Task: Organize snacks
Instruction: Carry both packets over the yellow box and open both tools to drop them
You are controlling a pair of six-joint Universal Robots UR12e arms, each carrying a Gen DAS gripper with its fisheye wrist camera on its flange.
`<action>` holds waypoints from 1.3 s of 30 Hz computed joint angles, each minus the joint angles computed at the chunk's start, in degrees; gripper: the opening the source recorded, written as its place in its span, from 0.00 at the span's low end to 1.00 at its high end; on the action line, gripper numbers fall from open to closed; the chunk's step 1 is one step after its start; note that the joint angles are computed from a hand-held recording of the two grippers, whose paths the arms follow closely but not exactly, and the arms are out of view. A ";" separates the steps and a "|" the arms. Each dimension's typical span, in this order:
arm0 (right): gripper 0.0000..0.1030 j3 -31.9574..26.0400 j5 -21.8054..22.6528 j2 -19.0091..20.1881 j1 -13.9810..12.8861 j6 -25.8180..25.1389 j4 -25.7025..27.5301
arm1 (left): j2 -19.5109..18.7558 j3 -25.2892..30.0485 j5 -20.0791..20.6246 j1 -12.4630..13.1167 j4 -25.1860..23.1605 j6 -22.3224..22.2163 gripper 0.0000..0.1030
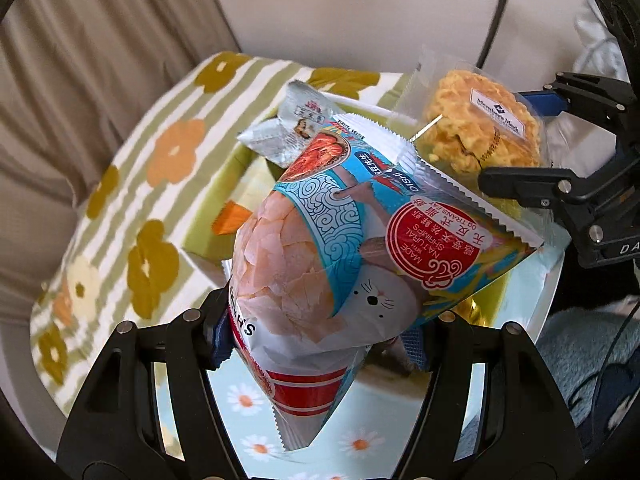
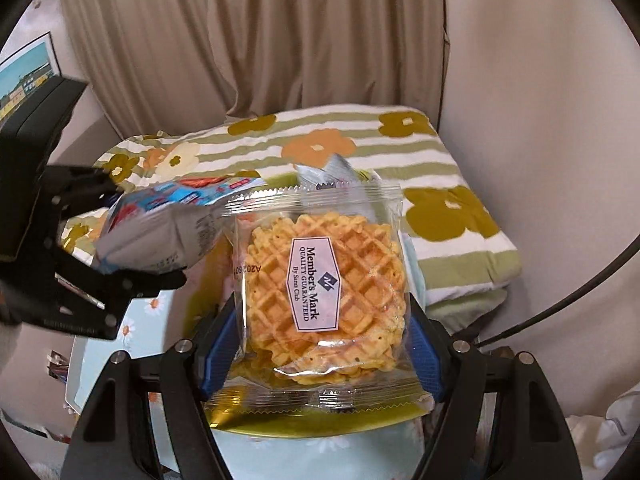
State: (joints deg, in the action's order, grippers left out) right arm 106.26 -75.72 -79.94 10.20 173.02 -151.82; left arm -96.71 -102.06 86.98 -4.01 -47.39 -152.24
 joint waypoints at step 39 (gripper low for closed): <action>0.95 1.18 4.10 -0.01 -0.32 4.80 -2.62 | 9.44 -11.74 -2.30 3.34 9.70 -24.37 0.97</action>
State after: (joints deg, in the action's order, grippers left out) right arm 107.43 -71.62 -79.95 9.88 177.82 -154.44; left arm -87.27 -113.80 84.68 -0.67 -37.70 -176.61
